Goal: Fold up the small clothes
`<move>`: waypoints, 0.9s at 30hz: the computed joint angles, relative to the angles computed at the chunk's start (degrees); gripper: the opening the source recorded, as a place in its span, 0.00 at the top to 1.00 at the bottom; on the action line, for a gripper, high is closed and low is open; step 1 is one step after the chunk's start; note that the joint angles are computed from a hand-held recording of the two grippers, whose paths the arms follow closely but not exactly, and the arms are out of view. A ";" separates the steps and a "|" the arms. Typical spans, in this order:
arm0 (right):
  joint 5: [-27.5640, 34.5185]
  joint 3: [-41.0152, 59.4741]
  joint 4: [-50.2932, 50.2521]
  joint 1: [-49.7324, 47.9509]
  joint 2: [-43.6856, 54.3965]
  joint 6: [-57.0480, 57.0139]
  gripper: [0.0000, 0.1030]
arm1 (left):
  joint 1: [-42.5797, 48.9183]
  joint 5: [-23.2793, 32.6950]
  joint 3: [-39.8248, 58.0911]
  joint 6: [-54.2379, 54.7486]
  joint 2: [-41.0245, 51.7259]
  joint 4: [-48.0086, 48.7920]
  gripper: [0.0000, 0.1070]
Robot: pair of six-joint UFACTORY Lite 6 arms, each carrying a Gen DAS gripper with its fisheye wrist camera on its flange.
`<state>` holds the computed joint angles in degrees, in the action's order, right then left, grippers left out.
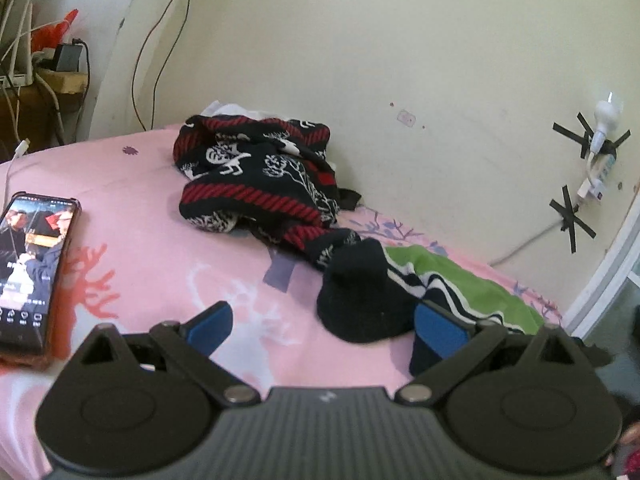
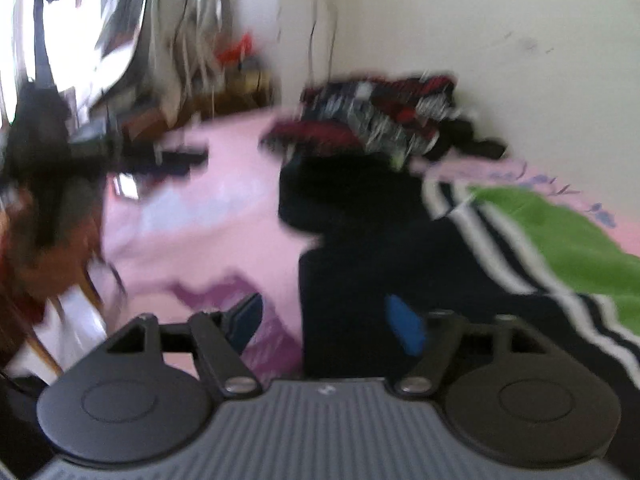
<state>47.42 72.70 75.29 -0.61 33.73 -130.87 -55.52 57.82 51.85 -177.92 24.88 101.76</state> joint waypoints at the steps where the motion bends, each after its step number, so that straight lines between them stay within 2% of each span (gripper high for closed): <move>1: -1.28 -1.04 2.49 0.16 -0.88 -2.00 1.00 | -0.20 -0.03 0.50 0.95 0.16 -0.32 0.06; 4: 5.56 7.09 4.36 -4.21 2.07 4.19 1.00 | -0.38 -0.53 1.81 2.48 0.56 0.26 0.06; 7: 6.96 25.08 7.50 -8.10 10.75 18.32 1.00 | 1.34 -3.25 4.68 3.07 2.15 3.90 0.06; 8: 5.15 31.08 8.13 -9.03 14.52 23.00 1.00 | 2.06 -4.33 6.40 3.70 3.24 4.98 0.06; 10: -5.01 43.07 5.89 -8.32 22.70 30.07 0.99 | 3.41 -6.87 10.90 5.60 6.20 6.80 0.06; 11: -9.97 48.86 2.56 -7.78 26.85 35.58 0.93 | 3.89 -8.08 13.08 6.59 7.56 7.36 0.06; 12: -12.53 52.26 0.12 -7.75 29.51 38.68 0.64 | 4.21 -9.14 15.18 7.58 8.89 7.82 0.06; 13: -12.69 53.25 -0.71 -8.42 30.32 39.39 0.59 | 4.25 -9.93 17.17 8.68 10.21 8.20 0.06; 15: -7.13 48.05 4.48 -10.70 27.48 33.61 0.59 | 4.07 -10.87 20.26 10.96 12.42 8.11 0.06; 18: -2.20 30.06 14.54 -11.79 16.25 15.62 0.59 | 4.70 -13.90 23.98 13.95 15.00 7.14 0.06; 20: 3.20 20.31 15.52 -12.01 10.00 5.91 0.57 | 5.14 -15.17 25.00 13.84 15.85 7.46 0.06; 21: 4.58 16.40 15.01 -11.59 7.60 1.92 0.53 | 5.20 -15.37 25.06 13.50 16.00 7.73 0.06; 24: 2.05 4.43 19.77 -8.91 2.29 -16.06 0.51 | 4.92 -15.25 25.32 13.20 16.22 7.71 0.06; 26: -2.85 2.37 25.56 -6.19 3.20 -26.26 0.71 | 4.69 -15.21 25.10 13.46 15.97 7.28 0.06; 27: -5.82 3.21 27.61 -4.83 4.51 -28.07 0.96 | 4.57 -15.14 24.92 13.67 15.81 6.97 0.06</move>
<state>41.60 75.92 102.90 -5.44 38.23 -158.93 -50.96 42.68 76.78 -164.26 40.69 108.73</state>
